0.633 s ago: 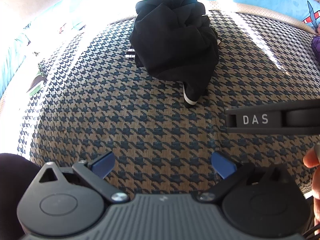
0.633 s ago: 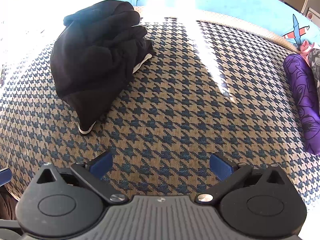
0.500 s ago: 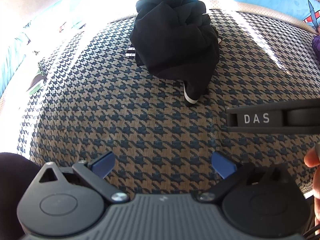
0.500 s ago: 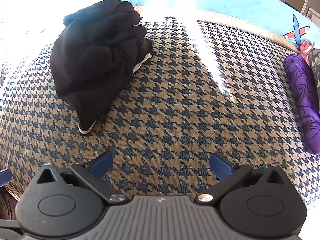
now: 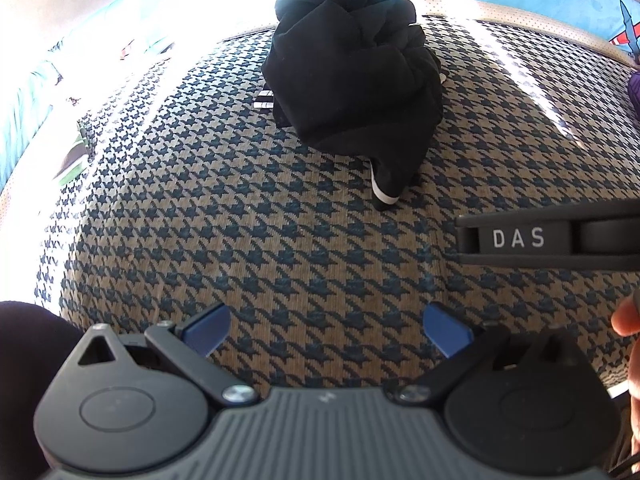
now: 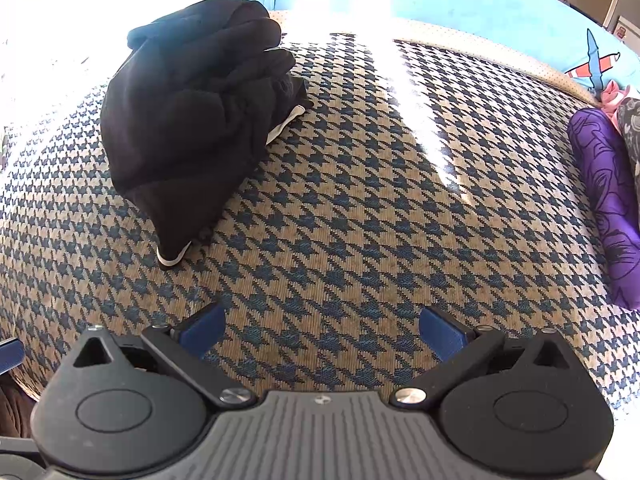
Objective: Fold clothes
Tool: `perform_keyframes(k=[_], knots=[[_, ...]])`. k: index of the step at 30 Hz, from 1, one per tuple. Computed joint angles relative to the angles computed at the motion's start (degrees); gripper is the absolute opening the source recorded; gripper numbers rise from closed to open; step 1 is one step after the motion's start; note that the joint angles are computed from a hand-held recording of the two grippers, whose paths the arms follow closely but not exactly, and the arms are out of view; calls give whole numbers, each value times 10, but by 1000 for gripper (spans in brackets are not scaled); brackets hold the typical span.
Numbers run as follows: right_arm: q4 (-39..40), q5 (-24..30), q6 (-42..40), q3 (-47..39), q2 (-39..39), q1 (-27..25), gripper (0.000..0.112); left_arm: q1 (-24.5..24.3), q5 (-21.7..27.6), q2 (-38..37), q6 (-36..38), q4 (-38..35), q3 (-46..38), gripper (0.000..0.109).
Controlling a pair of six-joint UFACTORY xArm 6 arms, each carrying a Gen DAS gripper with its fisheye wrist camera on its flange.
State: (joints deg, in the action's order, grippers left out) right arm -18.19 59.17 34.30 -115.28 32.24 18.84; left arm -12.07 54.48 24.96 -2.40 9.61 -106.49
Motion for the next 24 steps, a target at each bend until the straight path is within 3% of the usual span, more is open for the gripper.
perform_keyframes(k=[24], knots=[[-3,0,1,0,0,-1,103,-1,-14,-6,8,-6,7,103]])
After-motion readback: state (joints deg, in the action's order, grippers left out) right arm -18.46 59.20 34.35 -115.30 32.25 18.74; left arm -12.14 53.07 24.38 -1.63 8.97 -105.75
